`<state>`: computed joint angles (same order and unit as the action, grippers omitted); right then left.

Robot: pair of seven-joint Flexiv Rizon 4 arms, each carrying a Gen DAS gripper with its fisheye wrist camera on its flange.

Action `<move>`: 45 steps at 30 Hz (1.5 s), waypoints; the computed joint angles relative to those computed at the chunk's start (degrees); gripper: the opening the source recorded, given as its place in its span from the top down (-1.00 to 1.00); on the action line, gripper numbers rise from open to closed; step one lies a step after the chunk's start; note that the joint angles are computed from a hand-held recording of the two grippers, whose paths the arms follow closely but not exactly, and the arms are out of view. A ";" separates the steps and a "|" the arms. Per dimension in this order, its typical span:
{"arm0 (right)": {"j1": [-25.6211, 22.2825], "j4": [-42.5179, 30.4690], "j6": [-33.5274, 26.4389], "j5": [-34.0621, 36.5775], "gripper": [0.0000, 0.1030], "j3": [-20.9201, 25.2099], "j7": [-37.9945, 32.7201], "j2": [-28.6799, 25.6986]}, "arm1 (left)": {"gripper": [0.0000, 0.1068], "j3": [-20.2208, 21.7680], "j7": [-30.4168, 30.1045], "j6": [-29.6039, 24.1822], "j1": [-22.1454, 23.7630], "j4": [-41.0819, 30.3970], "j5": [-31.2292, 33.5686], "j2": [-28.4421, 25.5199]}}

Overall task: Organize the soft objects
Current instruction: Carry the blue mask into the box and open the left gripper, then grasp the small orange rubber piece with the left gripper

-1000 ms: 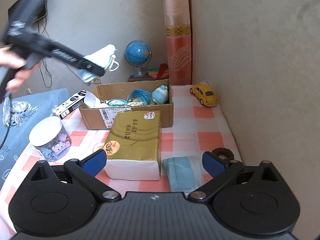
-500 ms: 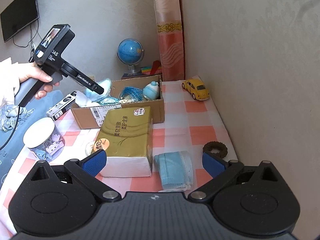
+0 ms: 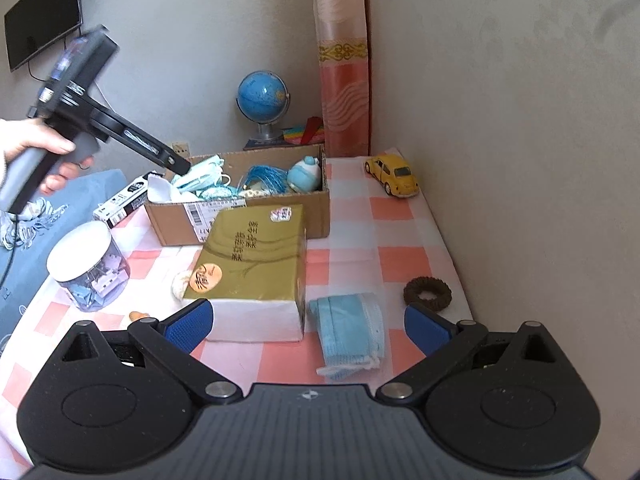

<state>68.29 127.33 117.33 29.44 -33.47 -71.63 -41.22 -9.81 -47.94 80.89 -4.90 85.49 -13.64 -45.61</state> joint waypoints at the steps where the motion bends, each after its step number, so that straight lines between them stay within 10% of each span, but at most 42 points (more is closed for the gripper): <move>1: 0.23 0.19 -0.14 0.16 -1.00 -0.11 0.00 -0.08 | -0.71 -0.89 0.07 0.96 0.60 1.57 -0.24 0.88; 17: 3.88 2.29 -3.70 -1.97 -1.00 -2.50 4.62 -6.81 | -0.77 -23.36 -0.87 19.48 19.06 32.05 4.11 11.00; 36: 0.75 3.23 -2.45 -5.75 -1.00 1.08 9.60 -8.61 | -0.75 -12.85 -20.30 29.47 11.44 33.46 12.33 2.79; 45: 0.87 3.48 -0.44 -3.71 -1.00 1.95 8.31 -9.23 | -0.33 -7.35 -26.09 30.21 7.38 29.91 13.76 0.27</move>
